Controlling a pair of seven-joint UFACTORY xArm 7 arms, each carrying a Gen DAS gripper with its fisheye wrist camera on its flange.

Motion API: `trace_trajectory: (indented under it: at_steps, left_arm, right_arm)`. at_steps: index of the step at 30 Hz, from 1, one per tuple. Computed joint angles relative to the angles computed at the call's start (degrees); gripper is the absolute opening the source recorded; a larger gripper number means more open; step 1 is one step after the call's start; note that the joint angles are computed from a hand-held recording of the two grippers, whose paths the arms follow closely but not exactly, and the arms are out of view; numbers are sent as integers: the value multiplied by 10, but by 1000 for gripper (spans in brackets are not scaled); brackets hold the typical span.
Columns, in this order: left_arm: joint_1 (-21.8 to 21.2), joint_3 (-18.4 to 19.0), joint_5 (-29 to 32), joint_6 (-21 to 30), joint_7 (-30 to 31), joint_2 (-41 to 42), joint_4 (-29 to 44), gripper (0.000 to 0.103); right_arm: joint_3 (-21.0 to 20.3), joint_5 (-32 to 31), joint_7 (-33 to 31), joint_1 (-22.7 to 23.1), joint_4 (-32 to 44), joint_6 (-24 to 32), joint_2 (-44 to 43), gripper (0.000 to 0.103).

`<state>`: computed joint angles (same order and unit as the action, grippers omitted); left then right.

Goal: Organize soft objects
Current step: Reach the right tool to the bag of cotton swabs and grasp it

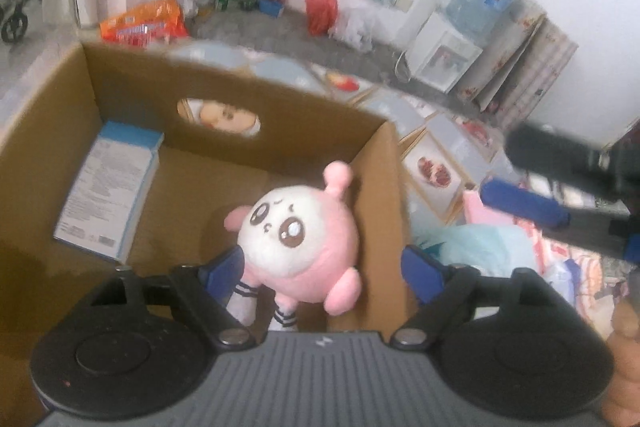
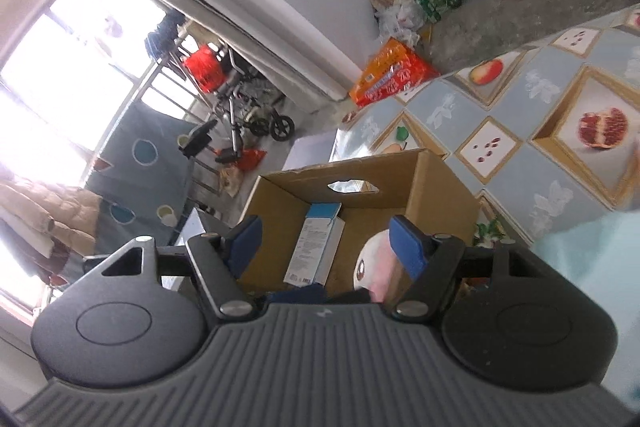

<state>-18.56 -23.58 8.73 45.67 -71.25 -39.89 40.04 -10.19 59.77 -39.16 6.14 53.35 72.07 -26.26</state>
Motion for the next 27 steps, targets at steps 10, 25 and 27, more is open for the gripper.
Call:
trace_trajectory:
  at_steps: [10,25,27]
  left_arm:
    - [-7,-110,60,58,-3,-8,120,98]
    - [48,-310,255,-8,-94,226,274,98]
    - [62,-350,314,10,-121,279,302,98]
  right_arm:
    - [-128,-110,-54,-87,-48,96,-144,82]
    - [-372,-215,-158,-193,35,187,-96,89]
    - [-387,-207,-167,-205,38,192,-76,89]
